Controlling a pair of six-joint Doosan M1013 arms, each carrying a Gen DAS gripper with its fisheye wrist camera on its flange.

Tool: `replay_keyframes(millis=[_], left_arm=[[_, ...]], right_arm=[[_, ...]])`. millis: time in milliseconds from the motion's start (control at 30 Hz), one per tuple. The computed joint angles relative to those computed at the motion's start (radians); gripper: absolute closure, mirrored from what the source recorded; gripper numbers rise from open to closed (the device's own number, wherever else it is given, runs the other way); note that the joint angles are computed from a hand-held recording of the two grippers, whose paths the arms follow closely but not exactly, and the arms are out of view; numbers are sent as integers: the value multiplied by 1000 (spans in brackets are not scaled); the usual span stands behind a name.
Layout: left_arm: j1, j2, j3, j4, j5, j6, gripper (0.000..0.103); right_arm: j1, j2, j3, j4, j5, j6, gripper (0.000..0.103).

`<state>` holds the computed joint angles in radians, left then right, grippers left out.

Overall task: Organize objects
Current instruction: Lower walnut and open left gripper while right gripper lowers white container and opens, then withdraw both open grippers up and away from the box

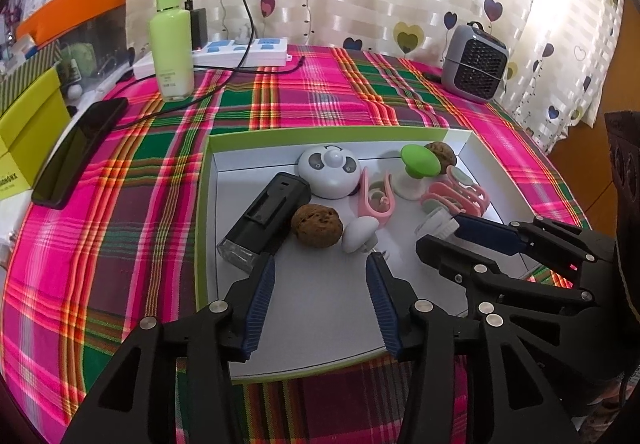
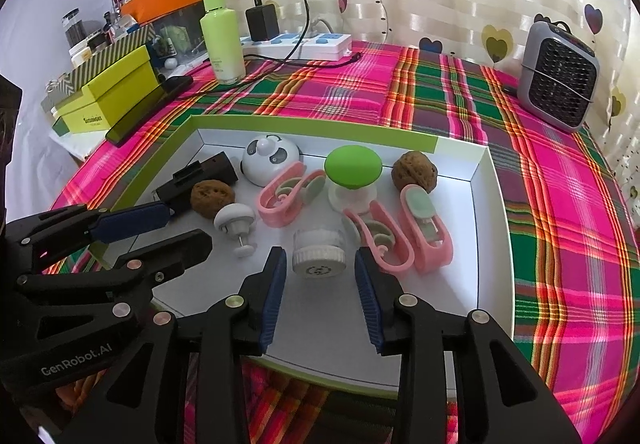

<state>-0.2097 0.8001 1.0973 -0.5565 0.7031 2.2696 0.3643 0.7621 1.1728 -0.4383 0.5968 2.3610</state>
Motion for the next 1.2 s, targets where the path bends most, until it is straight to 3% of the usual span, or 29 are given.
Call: replay_keyframes(millis=[367,800,1200], left_arm=[[5,-9,12,-15,-6,8,56],[10,-56,83,-60,-66,59,56],[8,-122,199,-96,-190,141,56]], right_arm=[[4,-12,17,-40,-11,45,62],[25,-50,73,-161,-36,185,62],[55,-88,133,-313,-26,358,62]])
